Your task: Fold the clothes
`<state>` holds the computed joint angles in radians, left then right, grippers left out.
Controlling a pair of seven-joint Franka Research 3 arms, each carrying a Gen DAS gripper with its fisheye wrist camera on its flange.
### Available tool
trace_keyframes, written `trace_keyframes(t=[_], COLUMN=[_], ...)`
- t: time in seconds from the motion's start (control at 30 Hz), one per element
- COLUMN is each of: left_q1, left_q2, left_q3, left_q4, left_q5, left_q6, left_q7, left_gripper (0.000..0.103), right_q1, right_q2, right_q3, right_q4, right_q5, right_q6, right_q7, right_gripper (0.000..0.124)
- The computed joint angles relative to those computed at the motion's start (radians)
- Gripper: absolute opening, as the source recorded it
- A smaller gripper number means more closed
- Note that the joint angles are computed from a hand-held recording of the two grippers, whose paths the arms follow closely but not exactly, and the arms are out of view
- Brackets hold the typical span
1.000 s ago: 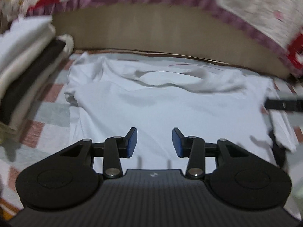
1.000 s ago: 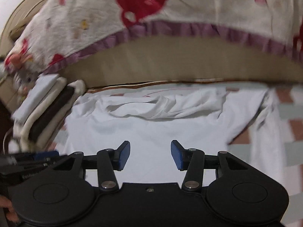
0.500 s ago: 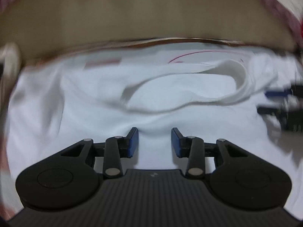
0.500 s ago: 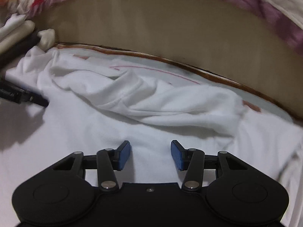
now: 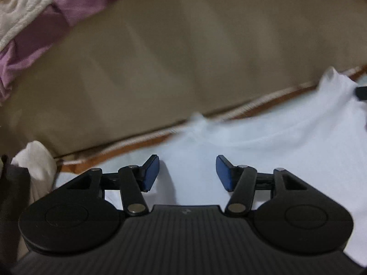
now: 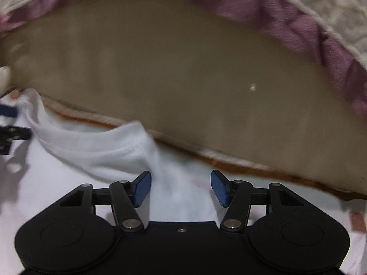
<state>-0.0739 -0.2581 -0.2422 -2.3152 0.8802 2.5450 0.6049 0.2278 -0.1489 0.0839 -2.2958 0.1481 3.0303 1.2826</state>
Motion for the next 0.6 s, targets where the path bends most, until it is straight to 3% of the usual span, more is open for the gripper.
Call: trace_keyframes(t=[0.13, 0.2, 0.27, 0.37, 0.43, 0.53, 0.6], left_q1=[0.022, 0.007, -0.011, -0.003, 0.003, 0.021, 0.044], left_q2=[-0.073, -0.093, -0.115, -0.151, -0.146, -0.116, -0.09], left_q3=[0.047, 0.09, 0.123, 0.127, 0.126, 0.107, 0.088], left_q4=[-0.078, -0.112, -0.143, -0.177, -0.167, -0.136, -0.121], left_q5=[-0.041, -0.152, -0.26, -0.326, -0.375, -0.417, -0.408], left_q6=[0.077, 0.094, 0.106, 0.144, 0.144, 0.144, 0.154], left_q7=[0.026, 0.125, 0.23, 0.303, 0.342, 0.355, 0.339], left_gripper=[0.055, 0.055, 0.056, 0.058, 0.058, 0.059, 0.06], right_q1=[0.0, -0.02, -0.025, 0.055, 0.017, -0.048, -0.111], right_q2=[-0.053, -0.128, -0.22, -0.321, -0.322, -0.338, -0.331], right_q3=[-0.044, -0.064, -0.103, -0.247, -0.242, -0.17, -0.116], right_q4=[-0.024, -0.07, -0.123, -0.17, -0.158, -0.202, -0.203], right_q5=[0.072, 0.097, 0.171, 0.378, 0.357, 0.351, 0.293], right_q6=[0.014, -0.031, -0.118, -0.283, -0.387, -0.312, -0.306], right_q7=[-0.006, -0.008, 0.019, -0.08, -0.077, -0.077, -0.01], right_gripper=[0.062, 0.064, 0.065, 0.065, 0.065, 0.066, 0.065])
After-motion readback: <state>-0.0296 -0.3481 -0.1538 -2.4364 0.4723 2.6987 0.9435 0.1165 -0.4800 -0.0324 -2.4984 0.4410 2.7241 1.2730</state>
